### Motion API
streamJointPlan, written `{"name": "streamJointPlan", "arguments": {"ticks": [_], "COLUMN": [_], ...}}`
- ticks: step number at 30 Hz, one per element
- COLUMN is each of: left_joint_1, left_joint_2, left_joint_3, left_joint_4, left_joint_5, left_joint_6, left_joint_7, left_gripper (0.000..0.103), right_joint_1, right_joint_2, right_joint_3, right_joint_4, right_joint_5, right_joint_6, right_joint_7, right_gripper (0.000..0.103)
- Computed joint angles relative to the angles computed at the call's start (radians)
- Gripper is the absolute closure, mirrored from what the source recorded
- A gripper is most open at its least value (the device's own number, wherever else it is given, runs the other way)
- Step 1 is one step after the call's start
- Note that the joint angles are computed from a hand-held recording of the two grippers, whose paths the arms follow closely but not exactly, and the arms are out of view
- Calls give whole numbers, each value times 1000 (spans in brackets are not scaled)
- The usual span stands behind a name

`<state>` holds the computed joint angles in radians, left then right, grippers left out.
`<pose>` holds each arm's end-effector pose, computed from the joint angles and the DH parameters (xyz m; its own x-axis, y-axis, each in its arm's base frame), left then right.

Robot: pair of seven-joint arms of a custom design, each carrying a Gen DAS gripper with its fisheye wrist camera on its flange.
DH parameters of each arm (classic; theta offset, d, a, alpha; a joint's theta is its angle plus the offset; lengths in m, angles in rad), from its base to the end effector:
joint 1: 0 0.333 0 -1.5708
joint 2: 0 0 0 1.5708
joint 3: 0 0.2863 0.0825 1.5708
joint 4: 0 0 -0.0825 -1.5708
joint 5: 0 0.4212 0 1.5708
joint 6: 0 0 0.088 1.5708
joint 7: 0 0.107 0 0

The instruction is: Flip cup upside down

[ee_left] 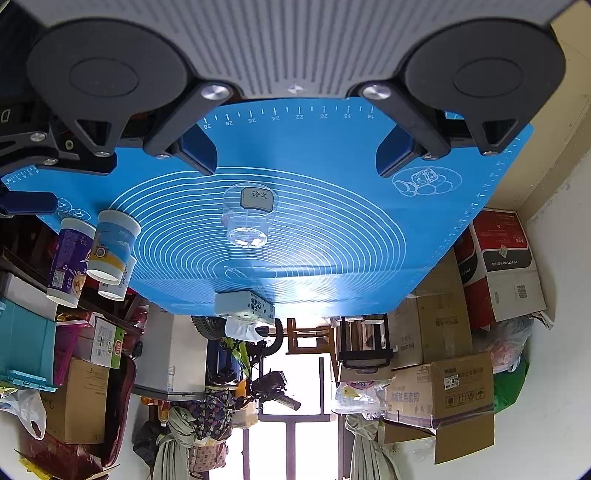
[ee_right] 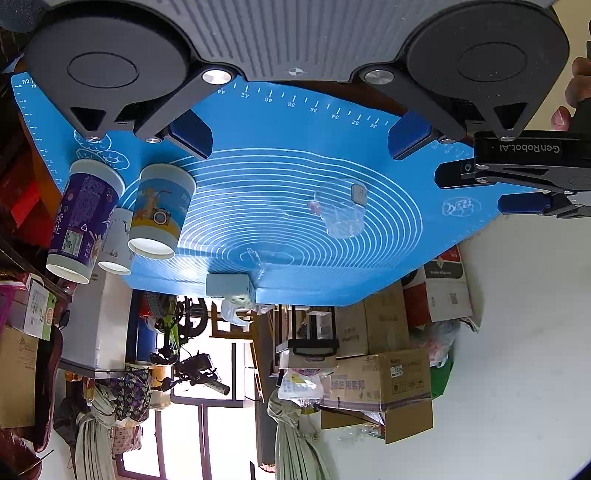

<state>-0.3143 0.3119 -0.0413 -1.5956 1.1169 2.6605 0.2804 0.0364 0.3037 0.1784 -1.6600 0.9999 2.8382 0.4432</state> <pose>0.6703 -0.2727 0.4864 0.1252 -0.9920 -0.0178 -0.4876 -0.0459 -0.8719 0.7091 0.0963 0.4740 0.4796 -0.8757 -0.0558 -0.4596 -0.1966 -0.8661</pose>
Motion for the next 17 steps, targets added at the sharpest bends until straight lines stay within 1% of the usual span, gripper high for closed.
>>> {"name": "streamJointPlan", "arguments": {"ticks": [17], "left_joint_1": [-3], "left_joint_2": [14], "left_joint_3": [1], "left_joint_4": [12], "left_joint_5": [-8], "left_joint_6": [6], "left_joint_7": [24], "left_gripper": [11], "right_joint_1": [0], "right_joint_2": [8], "right_joint_3": [0], "right_joint_4": [7], "right_joint_5": [-20], "right_joint_6": [-1], "right_joint_7": [24], "right_gripper": [3]}}
